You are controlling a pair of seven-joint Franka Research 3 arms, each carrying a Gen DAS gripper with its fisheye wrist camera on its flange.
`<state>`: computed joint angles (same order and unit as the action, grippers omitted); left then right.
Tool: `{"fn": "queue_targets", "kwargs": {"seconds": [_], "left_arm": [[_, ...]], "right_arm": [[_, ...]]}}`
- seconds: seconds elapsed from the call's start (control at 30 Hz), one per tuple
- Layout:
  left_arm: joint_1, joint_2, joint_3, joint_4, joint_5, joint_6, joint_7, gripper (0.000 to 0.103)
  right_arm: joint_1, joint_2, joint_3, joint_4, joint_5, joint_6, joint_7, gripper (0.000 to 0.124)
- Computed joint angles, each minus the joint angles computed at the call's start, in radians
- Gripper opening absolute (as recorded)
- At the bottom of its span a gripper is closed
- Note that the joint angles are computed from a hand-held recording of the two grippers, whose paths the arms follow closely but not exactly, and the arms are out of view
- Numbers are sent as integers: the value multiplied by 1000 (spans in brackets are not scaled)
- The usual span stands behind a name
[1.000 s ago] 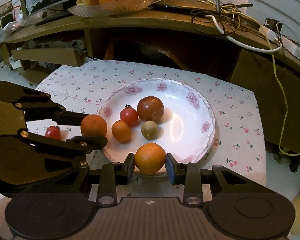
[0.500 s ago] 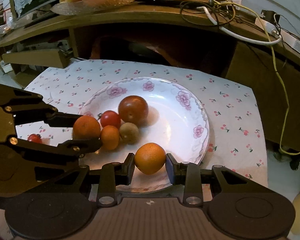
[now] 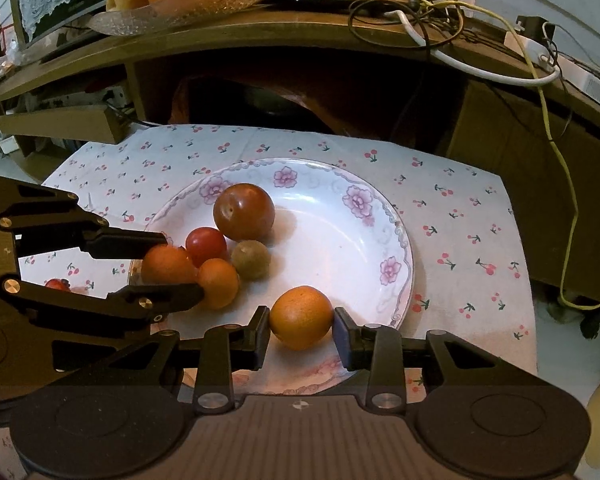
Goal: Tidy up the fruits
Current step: 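Open the left tool over the plate while the right tool releases its orange there, then move the left tool to the red tomato while the right tool moves to the kiwi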
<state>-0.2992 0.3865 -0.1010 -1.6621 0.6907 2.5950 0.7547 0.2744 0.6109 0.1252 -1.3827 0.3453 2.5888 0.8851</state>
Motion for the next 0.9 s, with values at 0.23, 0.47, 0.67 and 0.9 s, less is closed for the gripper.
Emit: {"fn": "queue_targets", "kwargs": {"seconds": [0.23,0.47,0.67,0.9], "left_arm": [[-4,-8,4,-5,15,2,-8,42],[-11,-38,13,-26,65,14,-55,42],[-11,-84,12,-62,122,-17,-118,44],[2,-138,-11,-119,164,-45,-155,45]], "right_arm": [[-8,-8,12,-12,20,27,-22,38],[-22,-24,27,-30,58,59,-38,39],[-28,-48,30,-64,79,90,-49,39],[-44,-106,53,-140,125,110,-112,39]]}}
